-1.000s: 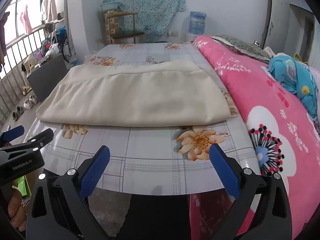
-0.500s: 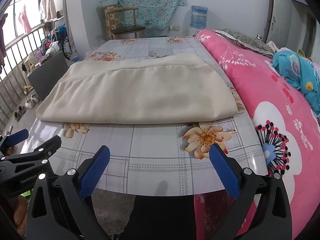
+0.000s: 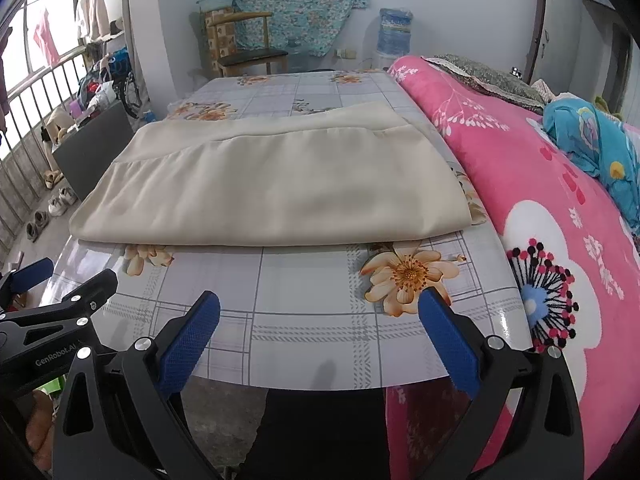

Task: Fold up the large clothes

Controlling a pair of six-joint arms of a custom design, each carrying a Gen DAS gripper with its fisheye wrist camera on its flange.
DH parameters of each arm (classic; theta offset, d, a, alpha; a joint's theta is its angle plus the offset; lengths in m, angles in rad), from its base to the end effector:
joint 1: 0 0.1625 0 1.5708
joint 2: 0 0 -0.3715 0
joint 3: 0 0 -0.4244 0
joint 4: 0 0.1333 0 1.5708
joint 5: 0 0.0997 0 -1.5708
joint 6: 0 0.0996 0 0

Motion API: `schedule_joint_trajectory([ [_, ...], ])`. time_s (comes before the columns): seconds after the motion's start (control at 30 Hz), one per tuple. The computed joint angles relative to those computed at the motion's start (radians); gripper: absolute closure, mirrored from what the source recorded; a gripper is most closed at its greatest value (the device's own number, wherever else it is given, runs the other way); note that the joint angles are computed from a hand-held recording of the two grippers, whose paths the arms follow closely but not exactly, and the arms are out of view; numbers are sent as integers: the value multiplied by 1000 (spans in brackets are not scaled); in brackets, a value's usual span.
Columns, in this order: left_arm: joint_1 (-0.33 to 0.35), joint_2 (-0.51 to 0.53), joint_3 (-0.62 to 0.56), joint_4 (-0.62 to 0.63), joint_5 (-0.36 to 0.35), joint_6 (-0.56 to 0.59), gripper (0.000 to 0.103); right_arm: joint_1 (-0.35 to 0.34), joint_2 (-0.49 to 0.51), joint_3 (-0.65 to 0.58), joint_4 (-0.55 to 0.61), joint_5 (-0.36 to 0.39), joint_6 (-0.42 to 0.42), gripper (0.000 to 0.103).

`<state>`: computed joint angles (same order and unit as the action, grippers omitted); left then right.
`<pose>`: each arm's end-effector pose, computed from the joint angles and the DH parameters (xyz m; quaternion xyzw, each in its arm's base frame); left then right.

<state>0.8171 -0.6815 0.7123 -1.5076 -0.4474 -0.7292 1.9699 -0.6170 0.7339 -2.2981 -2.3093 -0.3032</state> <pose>-0.3902 -0.7418 0.3312 0.0354 0.8450 -0.3300 0.4192 0.3907 -0.7560 0.3247 0.2041 -0.8725 0.2964 0.3304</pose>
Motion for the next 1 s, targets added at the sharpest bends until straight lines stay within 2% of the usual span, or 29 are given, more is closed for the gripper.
schedule_joint_trajectory([
  [1.0, 2, -6, 8, -30, -23, 15, 8, 6, 10, -16, 9, -13, -20, 6],
])
